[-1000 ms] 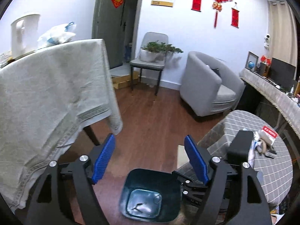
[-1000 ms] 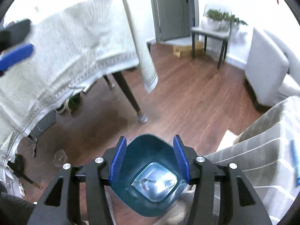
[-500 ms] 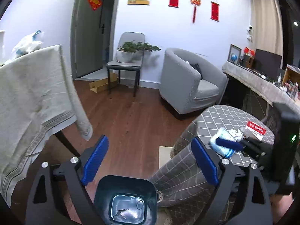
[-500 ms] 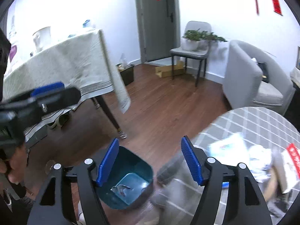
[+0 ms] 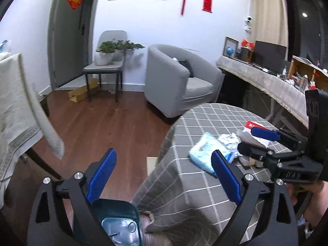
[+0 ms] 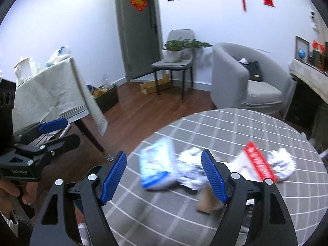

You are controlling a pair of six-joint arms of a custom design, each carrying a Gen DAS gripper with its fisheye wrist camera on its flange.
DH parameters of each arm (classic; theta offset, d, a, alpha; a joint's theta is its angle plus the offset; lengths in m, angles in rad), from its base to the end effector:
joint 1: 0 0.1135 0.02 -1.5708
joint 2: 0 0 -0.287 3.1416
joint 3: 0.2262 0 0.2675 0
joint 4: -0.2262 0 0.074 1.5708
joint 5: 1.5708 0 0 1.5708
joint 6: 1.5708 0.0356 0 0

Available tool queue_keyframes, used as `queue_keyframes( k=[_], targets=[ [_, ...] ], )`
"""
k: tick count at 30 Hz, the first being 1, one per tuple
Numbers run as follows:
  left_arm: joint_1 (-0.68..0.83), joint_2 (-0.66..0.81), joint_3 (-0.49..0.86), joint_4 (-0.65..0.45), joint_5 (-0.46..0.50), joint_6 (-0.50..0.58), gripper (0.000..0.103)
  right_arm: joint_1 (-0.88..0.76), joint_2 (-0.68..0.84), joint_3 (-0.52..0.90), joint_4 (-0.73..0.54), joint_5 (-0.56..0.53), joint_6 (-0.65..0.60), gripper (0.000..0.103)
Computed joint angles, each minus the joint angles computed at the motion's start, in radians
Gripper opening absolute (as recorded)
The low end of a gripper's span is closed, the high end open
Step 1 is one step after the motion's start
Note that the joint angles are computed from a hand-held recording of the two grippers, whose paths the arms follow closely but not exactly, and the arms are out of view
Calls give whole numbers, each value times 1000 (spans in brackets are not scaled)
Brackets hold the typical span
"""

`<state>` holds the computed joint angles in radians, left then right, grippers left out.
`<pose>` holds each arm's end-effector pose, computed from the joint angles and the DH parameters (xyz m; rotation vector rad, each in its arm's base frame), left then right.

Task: Collect trash
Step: 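Move both tools back from the bin toward the table, then grasp the blue-white tissue pack with the left tool while the right tool grasps the white SanDisk box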

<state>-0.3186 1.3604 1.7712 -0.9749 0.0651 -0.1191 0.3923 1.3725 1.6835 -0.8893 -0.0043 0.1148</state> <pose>0.2535 -0.0860 0.4947 0.2526 2.1363 -0.3255 0.2633 0.1091 0.4719 -0.3018 2.1430 0.2984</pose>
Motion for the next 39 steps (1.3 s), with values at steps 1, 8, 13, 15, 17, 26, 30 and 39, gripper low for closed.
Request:
queue_keyframes(
  k=[1, 8, 13, 15, 17, 26, 30, 39],
  targets=[
    [-9, 7, -5, 9, 0, 4, 95, -19, -10, -10, 3, -13, -5, 77],
    [-77, 74, -7, 48, 30, 34, 95, -155, -54, -45, 20, -108, -27, 79],
    [-111, 109, -21, 81, 50, 67, 95, -250, -43, -30, 9, -204, -39, 79],
    [-121, 127, -14, 85, 56, 82, 95, -279, -35, -20, 3, -237, -44, 79],
    [-131, 144, -11, 93, 63, 96, 95, -305, -25, -11, -11, -281, -42, 79],
    [-124, 208, 15, 81, 172, 128, 95, -423, -11, -12, -50, -464, -66, 79],
    [-142, 218, 16, 83, 164, 143, 95, -455, -11, -25, -73, -495, -101, 79],
    [-154, 229, 17, 107, 125, 137, 95, -490, -3, -34, -107, -563, -106, 79]
  ],
)
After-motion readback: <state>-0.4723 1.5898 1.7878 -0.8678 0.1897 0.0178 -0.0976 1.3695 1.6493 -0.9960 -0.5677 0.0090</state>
